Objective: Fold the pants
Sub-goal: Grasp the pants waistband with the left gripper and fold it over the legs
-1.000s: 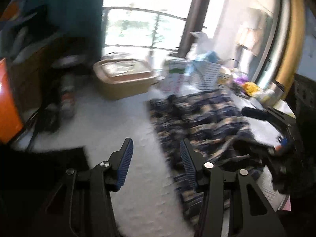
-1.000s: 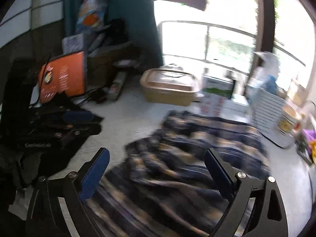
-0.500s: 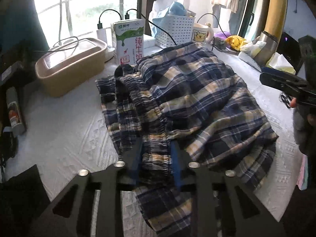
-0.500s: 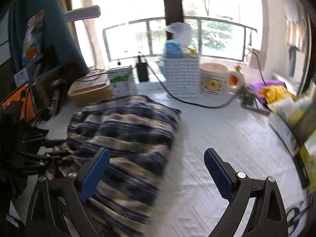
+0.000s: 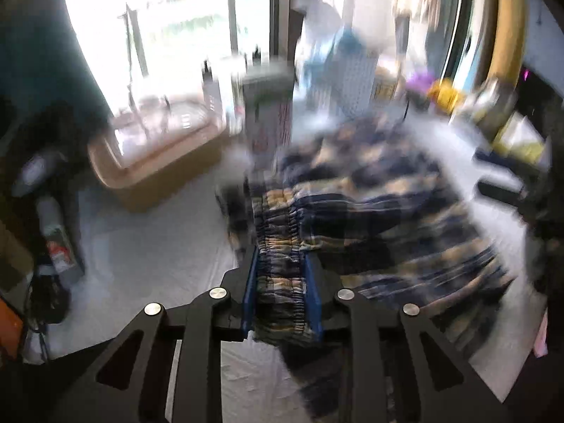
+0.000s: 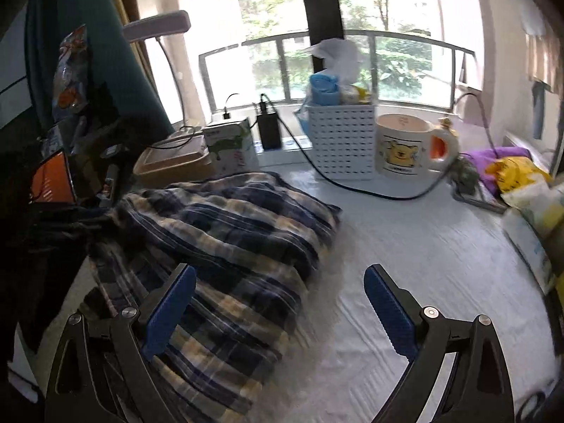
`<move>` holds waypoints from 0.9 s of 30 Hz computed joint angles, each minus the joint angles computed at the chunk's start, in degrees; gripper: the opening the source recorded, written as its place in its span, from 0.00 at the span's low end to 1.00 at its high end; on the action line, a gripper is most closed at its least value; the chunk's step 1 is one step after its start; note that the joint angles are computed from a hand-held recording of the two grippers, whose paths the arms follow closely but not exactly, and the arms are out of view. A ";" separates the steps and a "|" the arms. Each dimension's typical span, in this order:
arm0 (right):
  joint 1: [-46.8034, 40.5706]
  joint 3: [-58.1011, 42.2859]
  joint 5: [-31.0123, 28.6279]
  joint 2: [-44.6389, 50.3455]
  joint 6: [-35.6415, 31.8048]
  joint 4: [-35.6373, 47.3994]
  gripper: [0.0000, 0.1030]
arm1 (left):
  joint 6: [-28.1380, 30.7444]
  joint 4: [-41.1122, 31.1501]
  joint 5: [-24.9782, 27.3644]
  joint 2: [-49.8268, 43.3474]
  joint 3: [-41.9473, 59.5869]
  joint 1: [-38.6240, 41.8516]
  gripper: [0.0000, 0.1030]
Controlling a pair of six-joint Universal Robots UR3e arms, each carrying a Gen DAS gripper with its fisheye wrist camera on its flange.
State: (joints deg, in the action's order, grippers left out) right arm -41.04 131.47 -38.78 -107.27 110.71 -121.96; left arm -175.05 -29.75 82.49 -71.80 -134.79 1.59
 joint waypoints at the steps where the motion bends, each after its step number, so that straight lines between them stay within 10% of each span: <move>1: 1.27 -0.53 -0.54 1.33 1.33 -1.62 0.94 | 0.36 -3.18 -1.16 -0.86 1.37 1.08 0.26; 7: 2.62 -1.83 -0.64 2.46 0.53 -2.26 0.94 | 9.46 -16.98 -19.86 14.65 -1.59 18.53 0.50; 11: 4.32 -3.24 -2.43 7.10 4.52 -8.21 0.93 | 9.99 -13.71 -23.93 8.93 -0.63 21.07 0.56; 17: 7.60 -7.15 -1.96 10.56 6.91 -8.28 0.41 | 13.91 -21.34 -31.03 7.44 2.18 24.41 0.56; 23: 9.00 -4.67 -1.66 3.84 -4.54 4.05 0.41 | 12.89 -23.41 -27.76 11.33 1.59 27.02 0.56; 27: 13.02 -1.34 -6.12 7.18 1.53 -7.79 0.41 | 8.91 -11.28 -24.22 2.26 2.99 19.76 0.56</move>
State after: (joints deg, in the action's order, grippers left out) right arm -28.02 130.13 -44.90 -100.09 112.23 -129.75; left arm -166.14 -41.03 58.27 -69.53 -131.80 21.35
